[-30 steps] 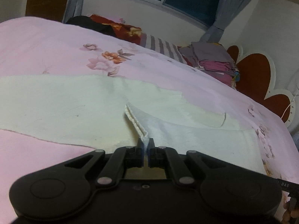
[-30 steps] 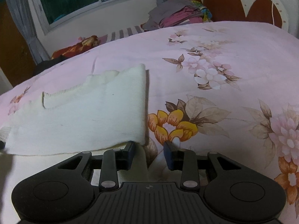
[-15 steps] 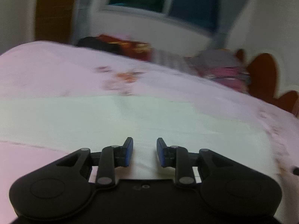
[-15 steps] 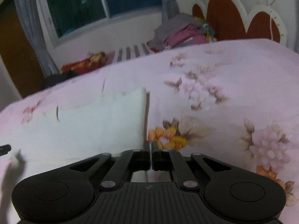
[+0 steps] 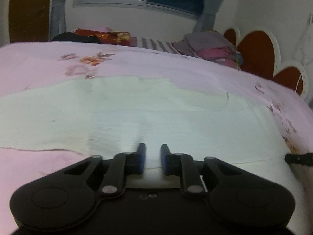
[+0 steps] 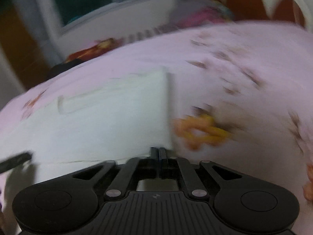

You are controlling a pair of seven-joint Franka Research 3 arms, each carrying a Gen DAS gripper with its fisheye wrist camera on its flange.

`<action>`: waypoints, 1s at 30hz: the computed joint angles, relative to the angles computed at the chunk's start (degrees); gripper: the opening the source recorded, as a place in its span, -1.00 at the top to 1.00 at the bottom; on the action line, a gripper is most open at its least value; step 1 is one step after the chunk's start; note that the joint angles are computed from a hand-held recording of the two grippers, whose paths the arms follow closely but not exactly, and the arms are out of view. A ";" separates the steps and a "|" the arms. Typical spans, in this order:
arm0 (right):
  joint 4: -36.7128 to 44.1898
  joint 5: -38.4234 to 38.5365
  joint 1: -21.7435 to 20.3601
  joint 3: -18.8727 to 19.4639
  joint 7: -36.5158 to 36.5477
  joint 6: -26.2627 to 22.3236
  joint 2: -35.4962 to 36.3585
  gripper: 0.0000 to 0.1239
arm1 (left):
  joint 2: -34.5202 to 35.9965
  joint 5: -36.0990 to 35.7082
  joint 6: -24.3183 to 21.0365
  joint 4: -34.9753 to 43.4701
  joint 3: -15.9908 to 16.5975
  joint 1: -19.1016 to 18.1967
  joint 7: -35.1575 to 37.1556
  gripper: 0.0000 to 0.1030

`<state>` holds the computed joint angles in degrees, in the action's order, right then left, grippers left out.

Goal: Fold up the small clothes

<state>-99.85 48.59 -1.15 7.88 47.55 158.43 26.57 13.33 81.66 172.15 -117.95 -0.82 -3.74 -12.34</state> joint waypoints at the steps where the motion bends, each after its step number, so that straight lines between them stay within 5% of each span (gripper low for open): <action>1: 0.96 0.85 -1.05 0.39 -0.18 -2.13 0.37 0.97 | -0.40 0.06 0.12 -0.34 0.14 0.15 -0.19 0.70; 2: 1.14 0.46 -0.86 0.29 -0.61 -2.42 0.19 0.97 | -0.86 -0.38 0.19 -0.59 0.09 0.28 -0.45 0.69; 4: 1.88 3.00 -1.84 2.02 -5.03 -2.29 0.07 0.97 | -1.03 1.06 -0.37 0.37 -0.02 -0.14 -2.52 0.16; 6: 4.44 4.89 -1.70 3.05 -7.40 -3.64 1.22 0.97 | 0.84 -0.88 -2.43 3.24 -1.01 -0.61 1.56 -0.12; 10: 13.43 1.14 1.09 2.54 -5.95 -9.09 7.44 0.97 | 8.01 -16.71 -0.99 11.02 -3.69 0.68 16.45 0.12; 16: 11.23 2.49 -0.32 4.82 -15.59 -15.05 4.19 0.96 | 8.07 -15.27 0.49 11.57 2.01 -4.52 15.82 0.09; 19: 8.50 9.01 -1.39 4.52 -20.26 -13.34 1.89 0.96 | 6.62 -6.58 1.03 9.85 7.48 -8.45 4.54 0.09; 22: 14.50 3.74 2.91 0.42 -11.69 -8.63 7.09 0.96 | 6.31 -11.25 -2.74 9.20 4.27 -6.09 9.26 0.09; 24: 20.39 -1.85 4.16 -1.11 -4.28 -12.24 11.75 0.96 | 6.65 -13.10 -2.03 9.31 3.49 -5.09 10.86 0.07; 27: 24.37 -3.93 2.73 2.32 -7.81 -14.50 15.19 0.96 | 7.00 -14.34 -4.45 9.72 3.17 -5.31 14.96 0.07; 30: 30.47 -6.98 4.12 0.36 -2.72 -11.55 19.82 0.97 | 5.68 -13.88 -6.33 7.94 3.97 -5.41 13.87 0.09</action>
<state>-69.39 41.61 2.97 8.25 44.83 146.88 46.38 19.00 67.78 165.81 -110.01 3.15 -9.15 1.53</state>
